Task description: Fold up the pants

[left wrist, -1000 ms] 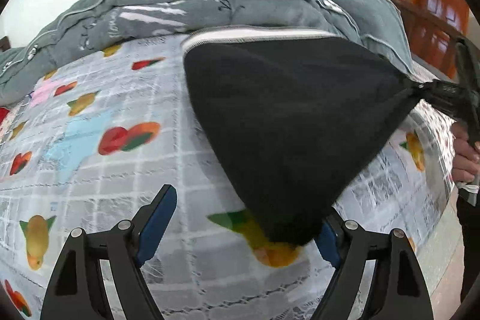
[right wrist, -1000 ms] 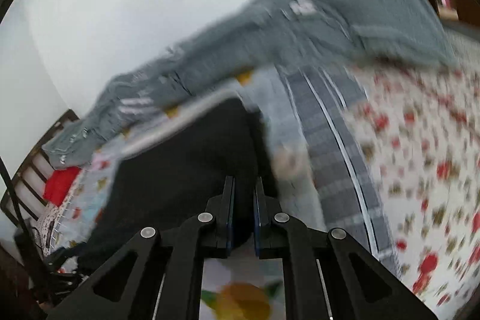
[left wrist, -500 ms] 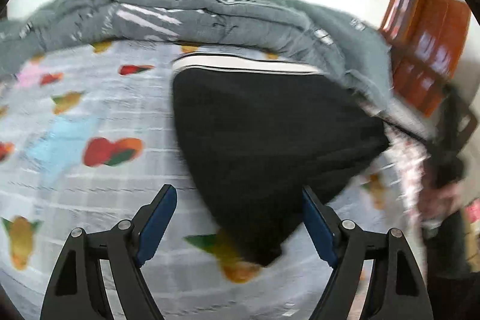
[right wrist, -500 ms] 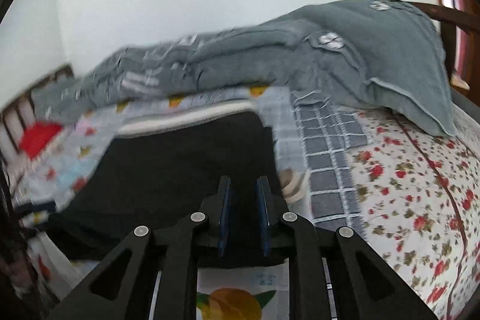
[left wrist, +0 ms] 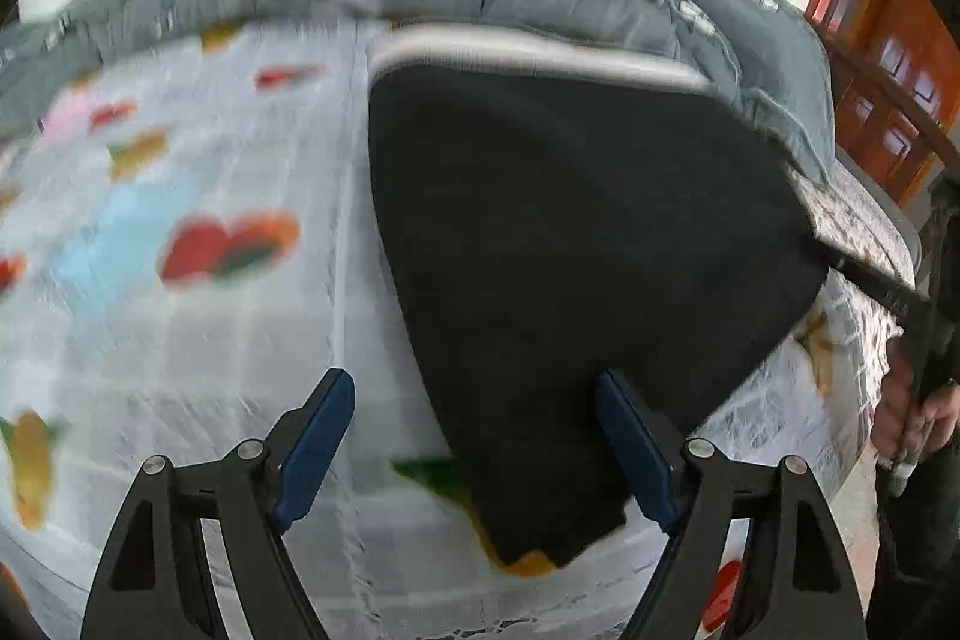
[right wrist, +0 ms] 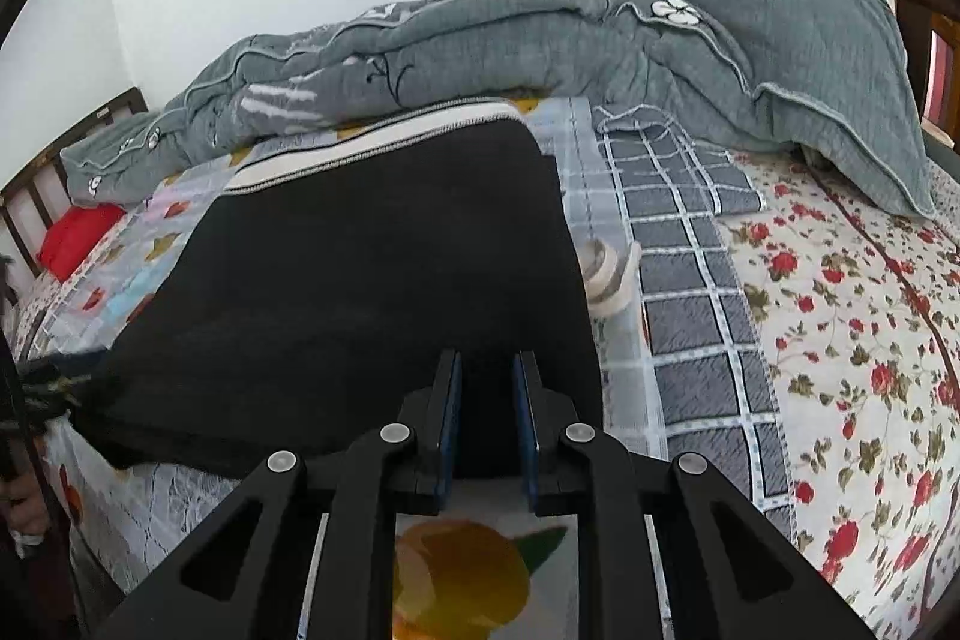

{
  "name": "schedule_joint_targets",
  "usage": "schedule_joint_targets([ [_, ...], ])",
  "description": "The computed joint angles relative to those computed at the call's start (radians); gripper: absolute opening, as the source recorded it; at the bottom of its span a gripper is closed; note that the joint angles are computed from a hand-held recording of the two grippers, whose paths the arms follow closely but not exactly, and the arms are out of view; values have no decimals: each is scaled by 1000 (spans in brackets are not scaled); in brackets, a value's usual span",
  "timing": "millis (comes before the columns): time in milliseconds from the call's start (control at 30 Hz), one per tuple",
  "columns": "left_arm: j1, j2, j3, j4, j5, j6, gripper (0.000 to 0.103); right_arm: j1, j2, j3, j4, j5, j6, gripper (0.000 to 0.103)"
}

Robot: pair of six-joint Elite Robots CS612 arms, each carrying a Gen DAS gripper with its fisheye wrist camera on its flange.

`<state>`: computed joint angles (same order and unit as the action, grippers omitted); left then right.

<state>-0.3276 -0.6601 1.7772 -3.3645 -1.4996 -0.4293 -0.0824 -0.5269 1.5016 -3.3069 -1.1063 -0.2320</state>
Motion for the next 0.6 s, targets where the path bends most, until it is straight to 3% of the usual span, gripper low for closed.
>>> schedule_joint_targets([
  [167,0,-11,10,-16,-4,13,81,-5,-17,3,47,14,-28,17],
  [233,11,-12,5,-44,-34,12,81,-7,-23,-2,48,25,-27,24],
  [300,22,-8,-10,-52,-45,-6,81,-8,-21,-25,41,36,-16,52],
  [333,31,-5,-24,-40,-56,-14,81,-6,-16,-42,38,37,-8,56],
  [467,63,22,-90,-4,-120,-48,80,4,14,-144,121,33,36,57],
  [533,79,46,-135,19,-152,-55,79,3,37,-205,191,73,71,57],
  [600,96,73,-183,57,-186,-81,71,7,63,-269,279,82,98,56],
])
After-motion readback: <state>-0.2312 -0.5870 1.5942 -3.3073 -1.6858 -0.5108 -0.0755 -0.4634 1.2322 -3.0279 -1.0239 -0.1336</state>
